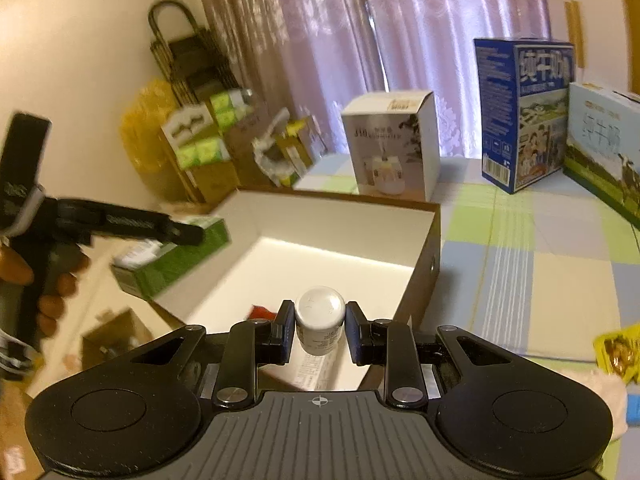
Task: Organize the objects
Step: 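Carry the green box and pill bottle over the brown box and release them inside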
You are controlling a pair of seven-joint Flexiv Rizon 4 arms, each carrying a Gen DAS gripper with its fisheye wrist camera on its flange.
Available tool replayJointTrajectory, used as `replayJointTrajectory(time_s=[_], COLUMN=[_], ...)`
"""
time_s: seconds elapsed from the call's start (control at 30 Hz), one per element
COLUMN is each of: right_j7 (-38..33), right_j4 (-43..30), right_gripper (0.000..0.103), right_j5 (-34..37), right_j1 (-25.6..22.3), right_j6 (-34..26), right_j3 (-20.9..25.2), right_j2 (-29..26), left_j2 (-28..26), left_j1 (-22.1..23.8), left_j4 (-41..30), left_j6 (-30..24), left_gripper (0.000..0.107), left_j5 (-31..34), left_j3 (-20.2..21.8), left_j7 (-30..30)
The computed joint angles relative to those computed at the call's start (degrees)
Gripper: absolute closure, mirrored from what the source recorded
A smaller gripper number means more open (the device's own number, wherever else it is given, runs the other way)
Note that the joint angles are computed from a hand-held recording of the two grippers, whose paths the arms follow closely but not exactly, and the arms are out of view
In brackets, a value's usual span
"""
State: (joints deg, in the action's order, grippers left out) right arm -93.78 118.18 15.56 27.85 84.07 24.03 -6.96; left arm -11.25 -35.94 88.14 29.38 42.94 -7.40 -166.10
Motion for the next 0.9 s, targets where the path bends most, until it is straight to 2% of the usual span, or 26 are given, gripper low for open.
replayJointTrajectory(time_s=[0.2, 0.3, 0.47, 0.67, 0.8, 0.9], right_j7=[18.78, 23.70, 29.25, 32.27, 30.82, 30.19], right_j4=[3.13, 3.08, 2.01, 1.29, 0.26, 0.15], right_gripper=[0.079, 0.079, 0.079, 0.079, 0.078, 0.078], right_j5=[-26.69, -34.75, -42.43, -46.46, -42.82, -41.37], right_j1=[9.39, 10.95, 10.43, 8.04, 5.37, 4.95], right_j6=[1.23, -0.30, -2.42, -1.74, -1.74, -1.72], right_j3=[-12.41, -15.23, -16.20, -15.08, -11.75, -10.99], right_j2=[-4.71, -6.41, -8.64, -9.48, -9.85, -9.72], left_j2=[2.37, 2.27, 2.17, 1.24, 0.63, 0.24], left_j1=[3.82, 5.73, 7.85, 9.01, 9.26, 9.28], left_j4=[5.97, 7.89, 10.78, 12.34, 12.55, 12.67], left_j6=[3.87, 5.63, 8.93, 11.66, 12.27, 12.46], left_gripper=[0.056, 0.056, 0.056, 0.056, 0.056, 0.056], left_j5=[-2.38, -3.79, -6.08, -7.95, -8.87, -9.40], left_j3=[1.42, 1.64, 2.04, 2.53, 2.86, 3.11], left_j7=[1.89, 3.02, 4.46, 5.85, 6.67, 7.08])
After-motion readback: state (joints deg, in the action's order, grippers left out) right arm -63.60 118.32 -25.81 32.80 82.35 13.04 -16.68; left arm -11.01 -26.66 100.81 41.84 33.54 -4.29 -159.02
